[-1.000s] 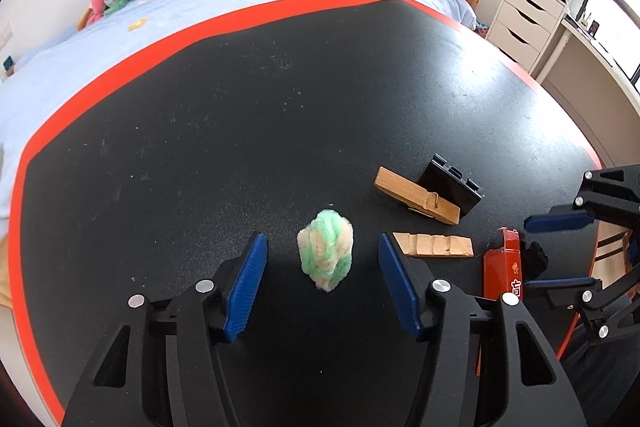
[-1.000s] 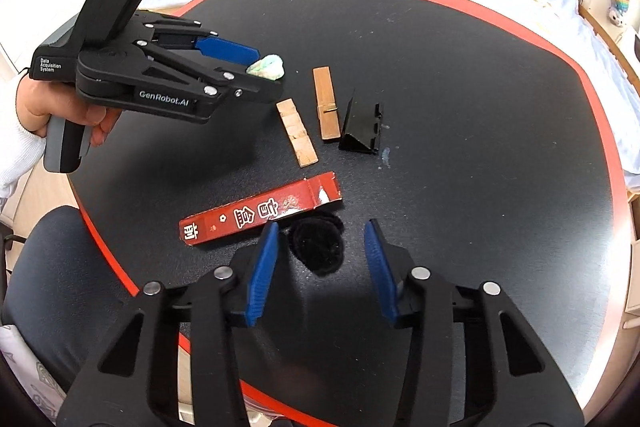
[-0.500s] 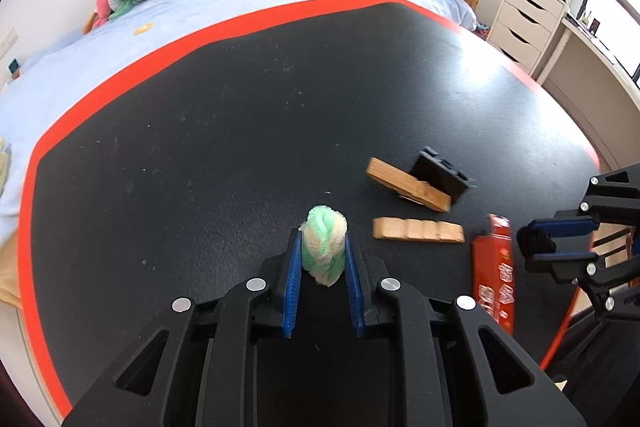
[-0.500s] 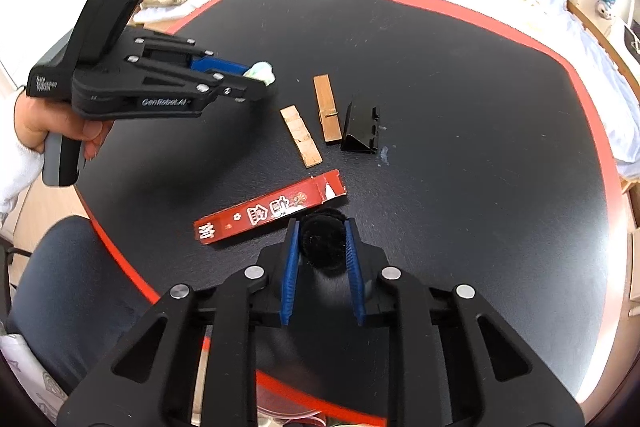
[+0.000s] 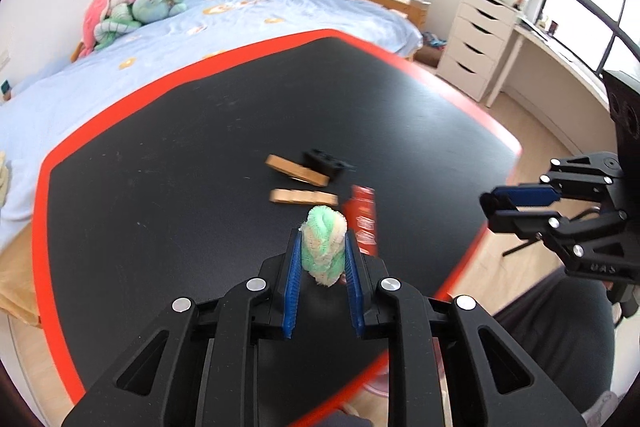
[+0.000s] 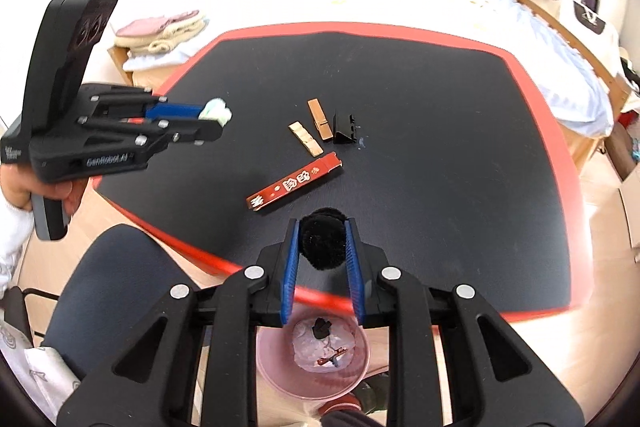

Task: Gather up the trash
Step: 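Carry both items to the wastebasket and open both tools to drop them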

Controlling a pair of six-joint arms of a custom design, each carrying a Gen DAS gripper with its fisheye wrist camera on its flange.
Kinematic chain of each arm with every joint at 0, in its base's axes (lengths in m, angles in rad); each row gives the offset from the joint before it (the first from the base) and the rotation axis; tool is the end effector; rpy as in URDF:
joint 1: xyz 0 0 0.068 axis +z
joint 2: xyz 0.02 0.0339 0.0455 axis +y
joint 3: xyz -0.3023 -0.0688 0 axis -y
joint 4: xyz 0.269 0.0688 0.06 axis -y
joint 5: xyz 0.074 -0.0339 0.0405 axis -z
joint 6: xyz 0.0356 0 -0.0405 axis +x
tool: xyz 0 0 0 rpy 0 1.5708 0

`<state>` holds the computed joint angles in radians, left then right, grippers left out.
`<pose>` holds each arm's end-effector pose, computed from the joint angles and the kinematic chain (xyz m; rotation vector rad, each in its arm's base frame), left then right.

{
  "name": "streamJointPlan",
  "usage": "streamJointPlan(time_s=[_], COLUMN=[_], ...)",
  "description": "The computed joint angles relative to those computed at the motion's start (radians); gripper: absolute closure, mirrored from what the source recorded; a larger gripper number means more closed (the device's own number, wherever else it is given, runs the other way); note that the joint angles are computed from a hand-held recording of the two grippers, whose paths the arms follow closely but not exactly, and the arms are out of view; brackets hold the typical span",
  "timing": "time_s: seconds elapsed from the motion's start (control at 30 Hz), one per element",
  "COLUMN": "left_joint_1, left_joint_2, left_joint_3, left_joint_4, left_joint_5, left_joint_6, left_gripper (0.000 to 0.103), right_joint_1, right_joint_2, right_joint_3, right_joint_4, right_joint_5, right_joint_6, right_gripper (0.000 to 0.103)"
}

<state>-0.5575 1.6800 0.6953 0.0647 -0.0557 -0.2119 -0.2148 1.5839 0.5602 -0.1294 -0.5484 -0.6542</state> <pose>0.2710 -0.1666 0.1359 0.4078 2.4733 -0.2527 0.2555 -0.0368 0.1218 -0.6928 2.4162 0.4163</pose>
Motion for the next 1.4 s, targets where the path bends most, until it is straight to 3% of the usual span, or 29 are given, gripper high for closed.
streamJointPlan(time_s=[0.23,0.47,0.77,1.23,1.33,1.4], left_joint_1=[-0.148,-0.279,-0.394,-0.43,-0.43,-0.423], left_joint_2=[-0.11,-0.131,-0.073,-0.063,-0.053,-0.047], left_joint_3=[-0.084,-0.126,-0.144,-0.145,-0.142,-0.144], left_joint_4=[-0.003,0.006,0.048,0.053,0.055,0.061], left_joint_5=[-0.037,-0.067,-0.064,-0.066,-0.054,-0.048], left_joint_6=[-0.082,-0.164,-0.232,-0.252,-0.251,-0.251], left_gripper=[0.082,0.082,0.082,0.081,0.069,0.036], right_joint_1=[-0.138,-0.277,-0.382,-0.417,-0.422,-0.431], right_joint_2=[-0.202,-0.292,-0.317,-0.307,-0.297,-0.287], right_joint_3=[-0.11,-0.175,-0.25,-0.268,-0.266,-0.267], right_joint_4=[-0.122,-0.242,-0.287,-0.309,-0.305,-0.289], right_joint_5=[-0.058,-0.096,-0.089,-0.1,-0.103,-0.105], right_joint_6=[-0.094,-0.232,-0.352,-0.396,-0.396,-0.385], right_gripper=[0.081,0.081,0.081,0.081,0.07,0.036])
